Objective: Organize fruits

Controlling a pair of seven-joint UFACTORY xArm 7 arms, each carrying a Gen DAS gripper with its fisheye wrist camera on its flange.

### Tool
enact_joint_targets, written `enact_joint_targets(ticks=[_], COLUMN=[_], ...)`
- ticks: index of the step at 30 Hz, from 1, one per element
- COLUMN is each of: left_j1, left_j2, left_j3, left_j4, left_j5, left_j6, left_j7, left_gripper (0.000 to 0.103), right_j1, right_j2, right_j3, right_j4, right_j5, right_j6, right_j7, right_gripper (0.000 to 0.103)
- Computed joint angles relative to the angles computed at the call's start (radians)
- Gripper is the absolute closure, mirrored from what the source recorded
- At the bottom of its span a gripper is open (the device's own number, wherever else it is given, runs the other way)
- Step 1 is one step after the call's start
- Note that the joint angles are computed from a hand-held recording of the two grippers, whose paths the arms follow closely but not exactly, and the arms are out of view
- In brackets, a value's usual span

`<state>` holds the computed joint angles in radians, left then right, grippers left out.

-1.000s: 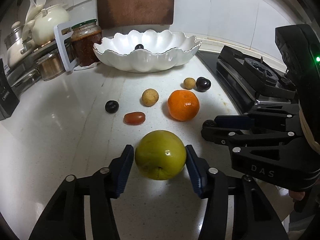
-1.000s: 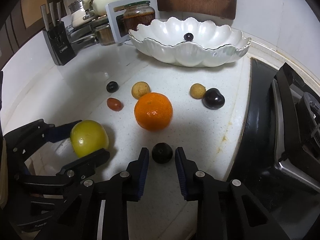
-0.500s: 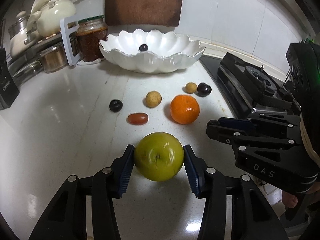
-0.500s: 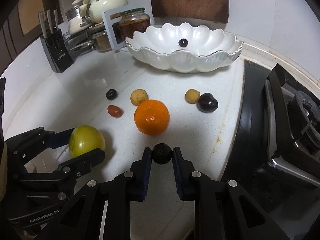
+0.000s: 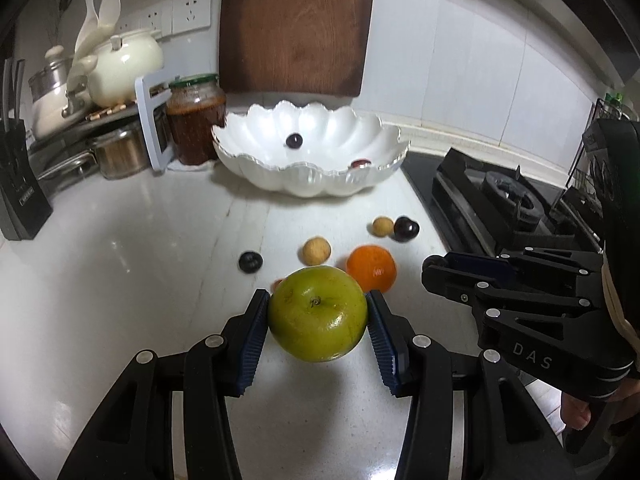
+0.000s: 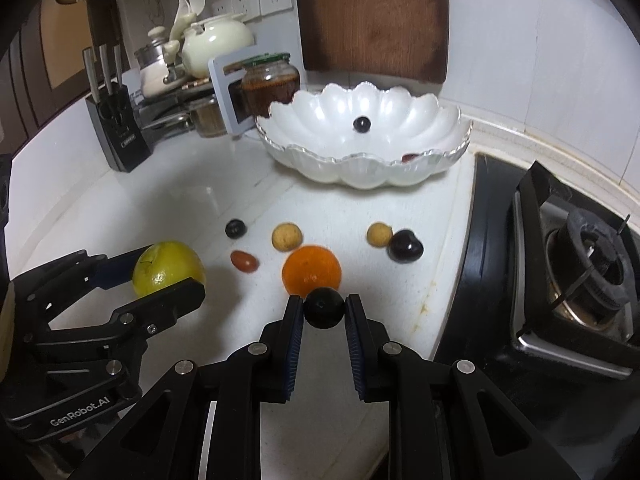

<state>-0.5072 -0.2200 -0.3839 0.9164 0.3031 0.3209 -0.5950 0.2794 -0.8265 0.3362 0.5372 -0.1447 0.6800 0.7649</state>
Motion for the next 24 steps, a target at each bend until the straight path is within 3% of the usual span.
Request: enact_joint_targets(ticks=[14,24], left_j1=[0.032,0.046], left_j2=[0.005,0.043], left_j3=[0.016,0.029], left_j4=[0.052,0.128], left_j5=[-0.002,0.009], left_j6=[-0.05,-0.08], left_j7=[0.025,0.054], left_gripper=[0.055,0.055], right_j1=[-0.074,-0.139], right_j2=[-0.013,0.009], right_j3=[0.042,0.054], right_j4=[0.066,0.111], right_j5=[-0.068,-0.12], right_j6=[0.002,-0.047], right_j7=[0.05,0.086], right_gripper=[0.08,0.08])
